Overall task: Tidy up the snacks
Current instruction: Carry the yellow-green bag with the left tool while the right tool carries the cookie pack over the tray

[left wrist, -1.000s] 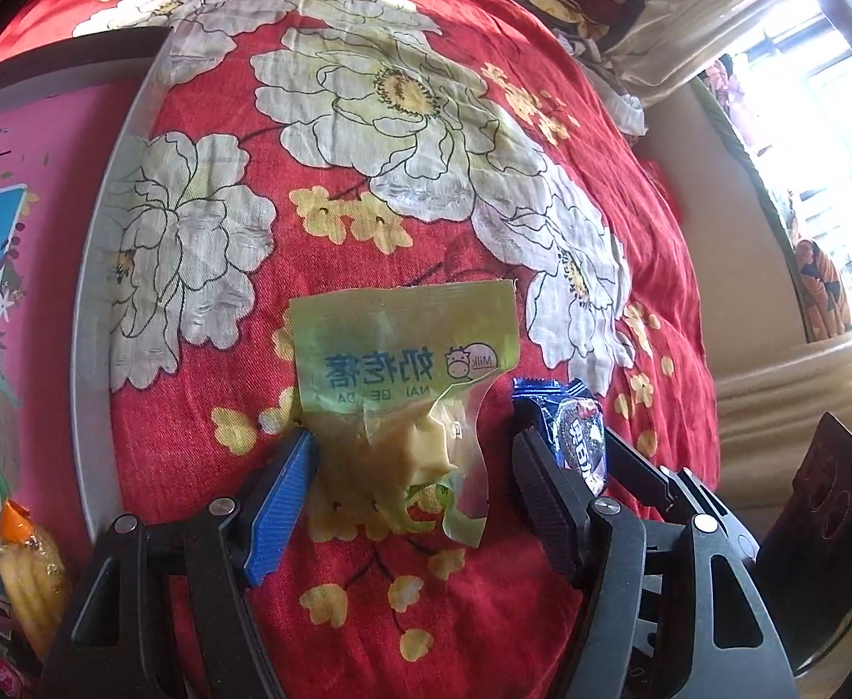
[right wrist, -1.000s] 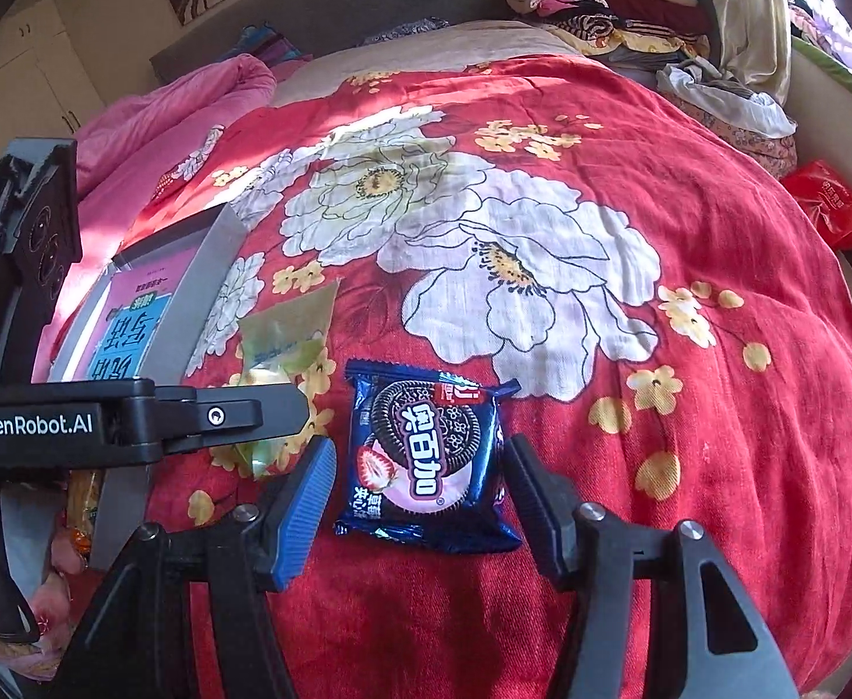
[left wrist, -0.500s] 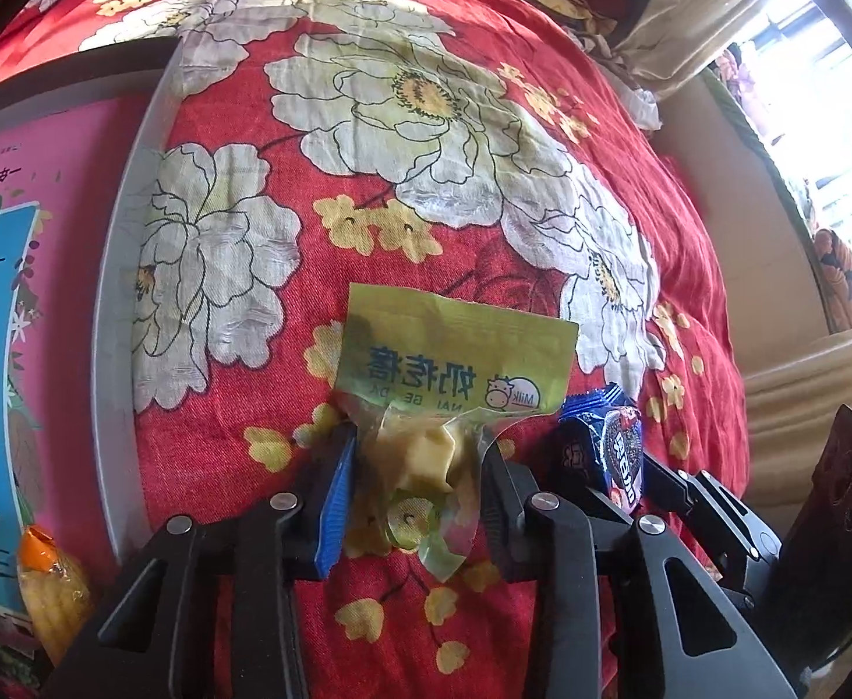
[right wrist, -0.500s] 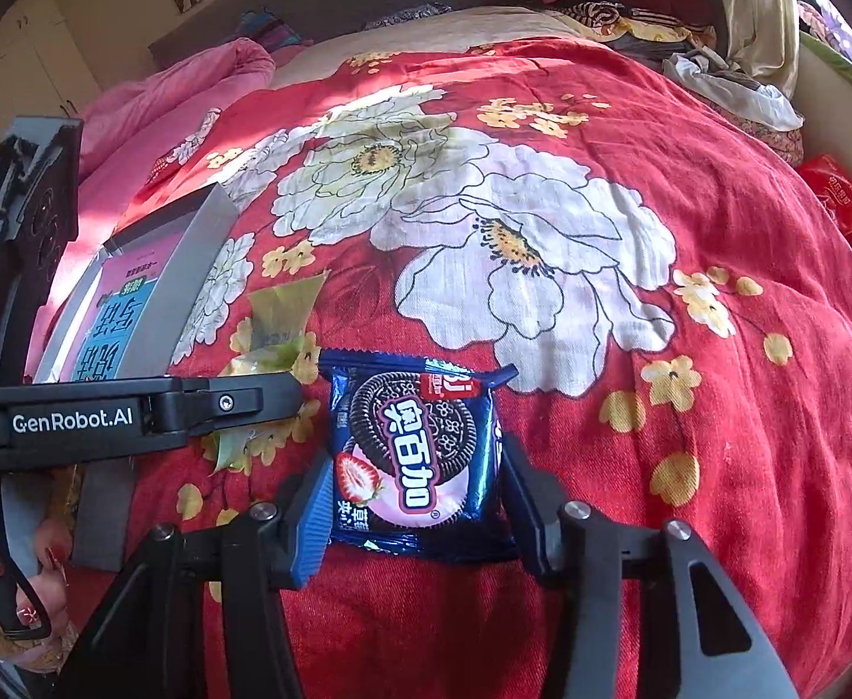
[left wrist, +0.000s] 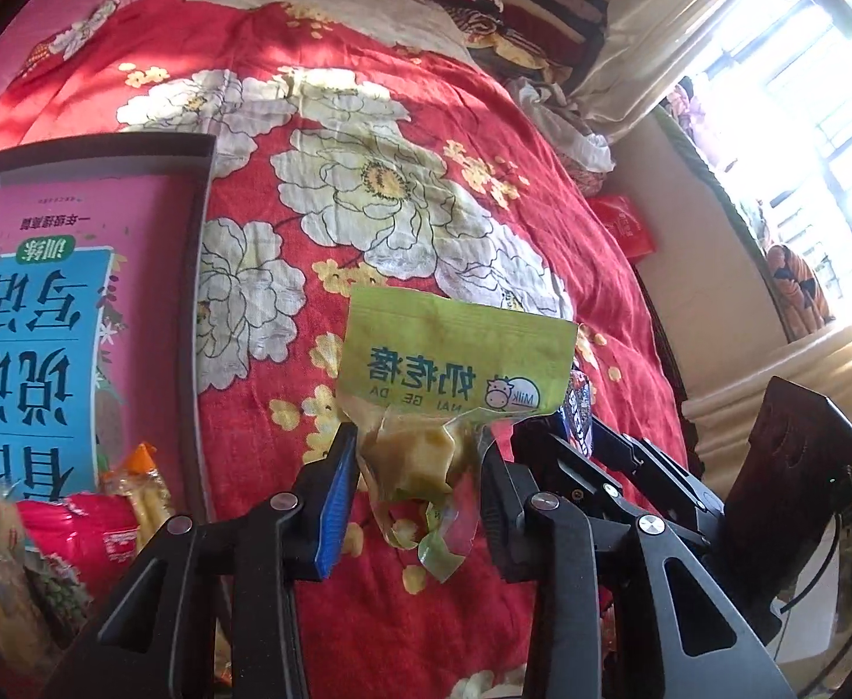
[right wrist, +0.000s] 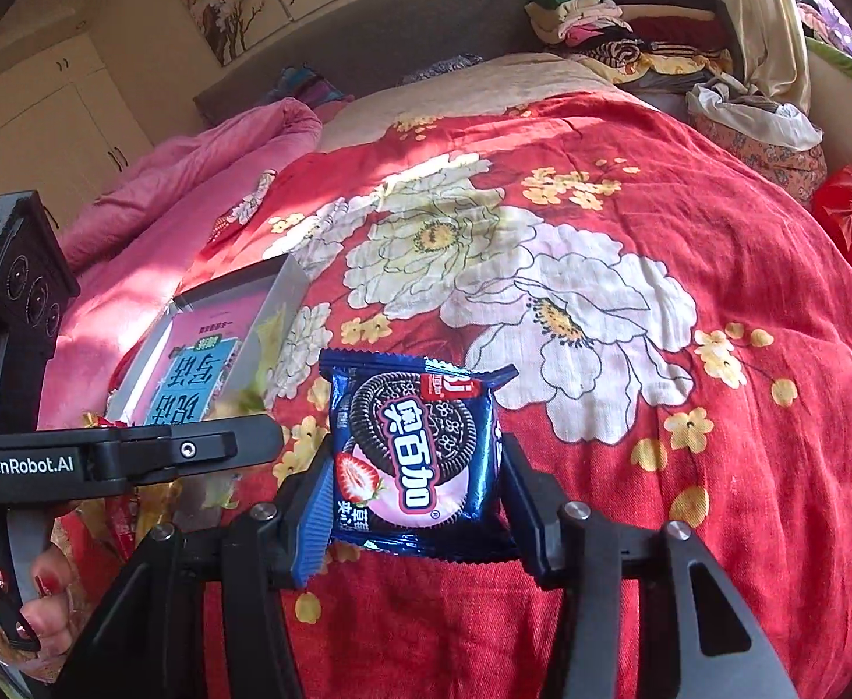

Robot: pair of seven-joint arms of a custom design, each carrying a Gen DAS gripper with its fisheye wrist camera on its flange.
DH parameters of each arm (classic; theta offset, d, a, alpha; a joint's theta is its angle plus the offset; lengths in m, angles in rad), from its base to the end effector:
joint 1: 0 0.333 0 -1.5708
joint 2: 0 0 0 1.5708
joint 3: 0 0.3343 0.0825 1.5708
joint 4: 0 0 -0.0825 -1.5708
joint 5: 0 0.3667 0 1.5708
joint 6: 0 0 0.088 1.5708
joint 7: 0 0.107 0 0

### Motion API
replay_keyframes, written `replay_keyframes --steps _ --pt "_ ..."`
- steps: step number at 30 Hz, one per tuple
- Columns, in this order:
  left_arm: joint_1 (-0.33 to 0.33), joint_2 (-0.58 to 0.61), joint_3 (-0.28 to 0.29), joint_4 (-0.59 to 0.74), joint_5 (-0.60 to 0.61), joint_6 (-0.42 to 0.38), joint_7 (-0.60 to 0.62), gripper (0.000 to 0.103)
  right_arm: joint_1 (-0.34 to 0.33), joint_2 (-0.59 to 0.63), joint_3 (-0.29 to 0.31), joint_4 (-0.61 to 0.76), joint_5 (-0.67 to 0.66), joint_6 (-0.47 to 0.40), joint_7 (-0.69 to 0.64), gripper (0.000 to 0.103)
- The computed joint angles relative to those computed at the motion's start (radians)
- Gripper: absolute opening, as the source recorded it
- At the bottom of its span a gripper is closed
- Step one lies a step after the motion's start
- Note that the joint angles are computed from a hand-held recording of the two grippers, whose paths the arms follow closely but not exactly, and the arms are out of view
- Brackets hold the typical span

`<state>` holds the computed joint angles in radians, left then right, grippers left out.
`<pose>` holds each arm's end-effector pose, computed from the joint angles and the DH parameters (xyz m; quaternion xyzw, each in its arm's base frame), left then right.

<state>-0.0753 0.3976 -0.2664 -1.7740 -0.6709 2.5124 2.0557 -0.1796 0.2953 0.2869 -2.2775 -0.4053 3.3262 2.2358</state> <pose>0.6409 -0.2005 0.4047 0.5607 -0.7621 0.3168 0.0667 0.5668 0.0949 0.3518 -0.5964 0.7106 -0.1490 0.3423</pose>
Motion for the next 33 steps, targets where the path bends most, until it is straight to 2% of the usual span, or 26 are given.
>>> replay_keyframes --steps 4,12,17,21,23,28,33 --pt "0.034 -0.084 0.000 -0.074 -0.057 0.050 0.079 0.039 0.032 -0.015 -0.026 -0.011 -0.022 0.052 0.002 0.052" --pt "0.079 -0.185 0.064 -0.167 -0.116 0.122 0.135 0.039 0.091 -0.029 -0.054 -0.014 -0.117 0.110 0.079 0.052" --pt "0.110 -0.206 0.100 -0.210 -0.118 0.149 0.132 0.039 0.039 -0.002 0.038 0.031 -0.259 0.108 0.173 0.052" --pt "0.134 -0.220 0.117 -0.245 -0.117 0.163 0.135 0.039 0.041 0.015 0.073 0.070 -0.321 0.104 0.201 0.052" --pt "0.144 -0.226 0.125 -0.262 -0.115 0.168 0.137 0.039 0.017 0.031 0.115 0.092 -0.357 0.089 0.220 0.052" --pt "0.157 -0.230 0.131 -0.292 -0.108 0.171 0.152 0.039 -0.021 0.071 0.209 0.137 -0.369 0.031 0.186 0.052" --pt "0.155 -0.221 0.132 -0.303 -0.078 0.194 0.153 0.039 -0.013 0.098 0.255 0.163 -0.326 -0.008 0.108 0.052"
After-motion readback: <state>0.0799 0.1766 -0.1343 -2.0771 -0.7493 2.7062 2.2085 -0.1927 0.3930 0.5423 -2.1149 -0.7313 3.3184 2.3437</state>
